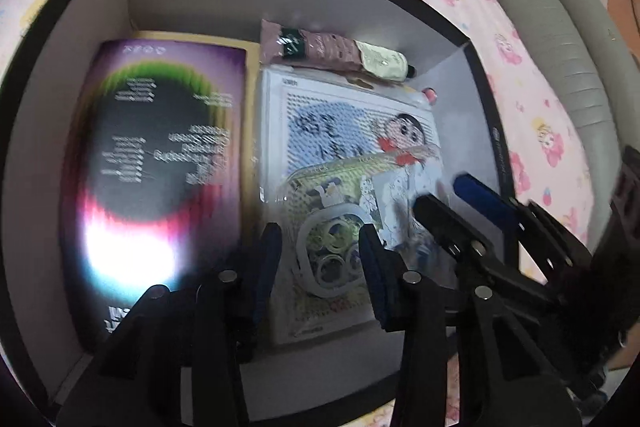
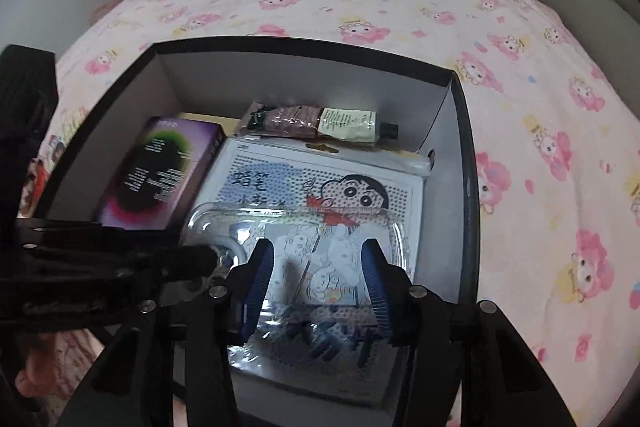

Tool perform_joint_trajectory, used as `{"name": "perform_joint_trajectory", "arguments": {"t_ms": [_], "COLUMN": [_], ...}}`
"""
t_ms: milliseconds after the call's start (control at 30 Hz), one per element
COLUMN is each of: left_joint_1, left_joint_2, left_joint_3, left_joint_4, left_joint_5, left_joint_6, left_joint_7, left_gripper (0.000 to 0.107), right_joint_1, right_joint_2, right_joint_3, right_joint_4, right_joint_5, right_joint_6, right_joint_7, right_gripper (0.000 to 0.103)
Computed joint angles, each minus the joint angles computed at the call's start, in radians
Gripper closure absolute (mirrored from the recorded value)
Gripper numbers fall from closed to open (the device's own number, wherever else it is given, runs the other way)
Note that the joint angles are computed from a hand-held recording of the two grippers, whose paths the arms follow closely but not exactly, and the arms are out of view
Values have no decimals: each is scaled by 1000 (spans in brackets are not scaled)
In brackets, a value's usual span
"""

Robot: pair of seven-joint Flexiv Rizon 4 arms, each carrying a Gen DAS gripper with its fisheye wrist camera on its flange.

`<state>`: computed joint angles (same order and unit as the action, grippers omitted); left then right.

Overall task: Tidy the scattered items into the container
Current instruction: 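Open the left gripper to release the phone case in the box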

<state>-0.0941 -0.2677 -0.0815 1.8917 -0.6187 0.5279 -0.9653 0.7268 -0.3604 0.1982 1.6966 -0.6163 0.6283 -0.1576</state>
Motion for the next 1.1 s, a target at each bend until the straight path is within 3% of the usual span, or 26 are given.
{"name": "perform_joint_trajectory", "arguments": {"t_ms": [133,300,533,633,767,967,1100], "left_joint_1": [-8,-18,-13,-4,-5,-1,-3], "left_joint_2": [11,-1,26,37,73,34,46], "left_joint_3": [5,4,1,6,19,12,11], "left_joint_4": [18,5,10,25,67,28,38], "left_joint_5": [-10,54,72,35,-9,12,-20], "left_joint_6": [72,86,-19,-34,29,-41,-19], "left_joint_7": [-19,-50,-12,4,13,-4,-17], "left_gripper": [67,69,66,66,66,65,65], "right_joint_1": [-21,-30,-27,-36,0,16,-31], "right_joint_2": [-7,-33,-22,5,42,81,164], "right_joint_3": [-6,12,39,48,28,11,16], "right_joint_4": [-2,-26,-28,14,46,70,176], "right_joint_5": [15,84,195,229,142,12,-61], "right_joint_6": [53,26,27,103,80,-14,75], "right_joint_7": [-15,-85,-148,-148,-73,63,208], "right_gripper": [61,65,66,67,67,67,67]}}
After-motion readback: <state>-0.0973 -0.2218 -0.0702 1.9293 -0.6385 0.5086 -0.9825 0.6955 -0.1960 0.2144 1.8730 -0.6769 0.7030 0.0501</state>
